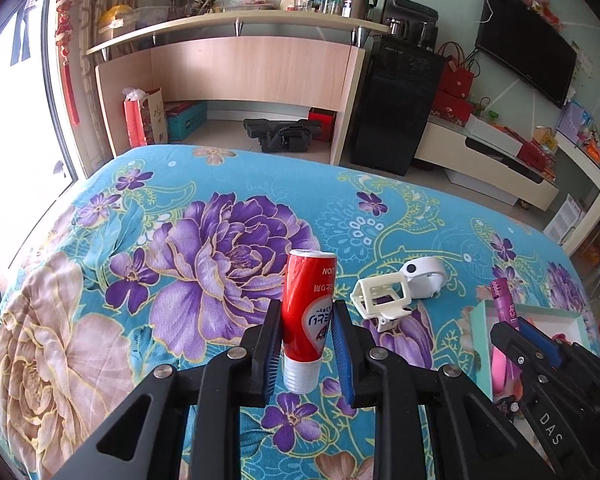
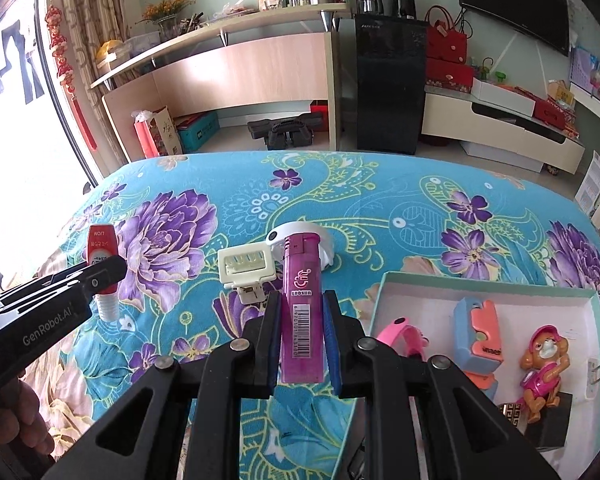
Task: Organize rigid objects
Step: 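Carry red tube and purple lighter into the white tray and open both grippers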
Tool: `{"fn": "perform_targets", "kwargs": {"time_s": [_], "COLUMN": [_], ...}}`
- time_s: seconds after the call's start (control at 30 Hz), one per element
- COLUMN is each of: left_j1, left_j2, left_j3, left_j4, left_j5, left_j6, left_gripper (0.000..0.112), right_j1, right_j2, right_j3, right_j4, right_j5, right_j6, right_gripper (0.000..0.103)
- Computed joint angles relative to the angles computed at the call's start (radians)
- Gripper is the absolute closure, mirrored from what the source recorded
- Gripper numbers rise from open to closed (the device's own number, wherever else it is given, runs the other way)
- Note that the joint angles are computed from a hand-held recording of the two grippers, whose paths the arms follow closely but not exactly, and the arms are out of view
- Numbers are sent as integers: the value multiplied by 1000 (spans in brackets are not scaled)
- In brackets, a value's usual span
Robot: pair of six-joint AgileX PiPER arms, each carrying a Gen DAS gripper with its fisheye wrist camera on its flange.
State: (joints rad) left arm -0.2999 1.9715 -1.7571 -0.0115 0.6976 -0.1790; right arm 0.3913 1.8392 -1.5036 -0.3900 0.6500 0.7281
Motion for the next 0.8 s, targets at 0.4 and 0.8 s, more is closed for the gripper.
{"fn": "perform_targets", "kwargs": {"time_s": [0.4,0.8], "left_j1": [-120,-297], "left_j2": [-46,24], "left_j3": [17,-58], "left_j4": [-133,-192], "left_j5": [-16,64], "left_j6": [178,298], "left_gripper": [86,86], "right_j1": [-70,-188], "right_j2": [-196,-338], "right_j3": [188,342], "right_j4": [-114,-82], "right_j5": [19,60], "right_j6": [127,158], "right_gripper": [83,83]}}
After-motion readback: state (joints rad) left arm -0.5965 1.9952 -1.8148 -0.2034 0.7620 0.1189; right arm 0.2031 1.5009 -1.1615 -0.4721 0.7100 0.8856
